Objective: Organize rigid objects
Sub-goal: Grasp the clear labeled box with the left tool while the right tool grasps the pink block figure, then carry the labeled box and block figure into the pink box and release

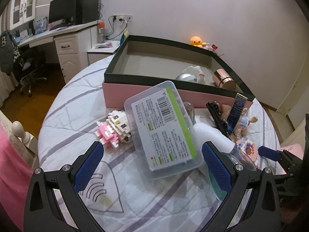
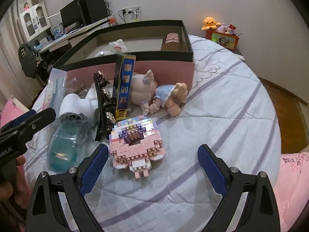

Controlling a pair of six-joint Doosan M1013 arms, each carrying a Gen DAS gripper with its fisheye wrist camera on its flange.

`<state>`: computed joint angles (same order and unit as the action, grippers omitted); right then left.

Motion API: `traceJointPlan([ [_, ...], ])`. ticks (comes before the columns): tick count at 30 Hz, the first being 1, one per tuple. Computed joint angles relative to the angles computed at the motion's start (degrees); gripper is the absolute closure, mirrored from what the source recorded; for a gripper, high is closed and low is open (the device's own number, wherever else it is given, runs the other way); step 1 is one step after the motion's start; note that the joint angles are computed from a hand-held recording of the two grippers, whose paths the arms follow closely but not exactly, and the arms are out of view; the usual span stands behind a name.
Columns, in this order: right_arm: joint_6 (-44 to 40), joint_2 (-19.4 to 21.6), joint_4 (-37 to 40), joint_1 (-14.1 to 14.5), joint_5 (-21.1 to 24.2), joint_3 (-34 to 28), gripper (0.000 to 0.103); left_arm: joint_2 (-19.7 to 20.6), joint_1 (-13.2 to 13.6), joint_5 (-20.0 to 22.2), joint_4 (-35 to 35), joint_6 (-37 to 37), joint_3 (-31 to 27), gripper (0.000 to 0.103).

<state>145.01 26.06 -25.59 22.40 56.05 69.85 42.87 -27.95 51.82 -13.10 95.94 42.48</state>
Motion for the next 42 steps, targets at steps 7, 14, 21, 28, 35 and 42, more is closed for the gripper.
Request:
traceJointPlan([
  [7,-0.59,0.8,-0.97,0.11,0.73,-0.81,0.008,1.43,0.57,0.82,-2.49,0.14,-2.11,0.002],
  [14,-0.24,0.52,-3.2,0.75,-0.04,-0.25,0.032,1.87,0.87,3.21,-5.15,3.04,-2.87,0.039],
  [21,-0.54,1.1,-4.31,0.96,1.35,-1.15,0.038,2.67,0.56,3.23,-2.02,-0.12,-3.94,0.021],
  [28,0.17,0.4,-4.43,0.94,0.08,-0.19,0.05,2.09,0.99,3.35,-4.29,2.2,-2.68,0.037],
  [35,2.03,-1.18,-3.8,0.73,-1.35,1.58,0.05,-0.15,1.53,1.29,-4.56,3.58,0.81,0.037],
  [42,3.28,-2.17,-4.91,0.97,-2.15,2.53,0.05,-2.68,1.84,-1.13,-5.02,4.92,4.48,0.037],
])
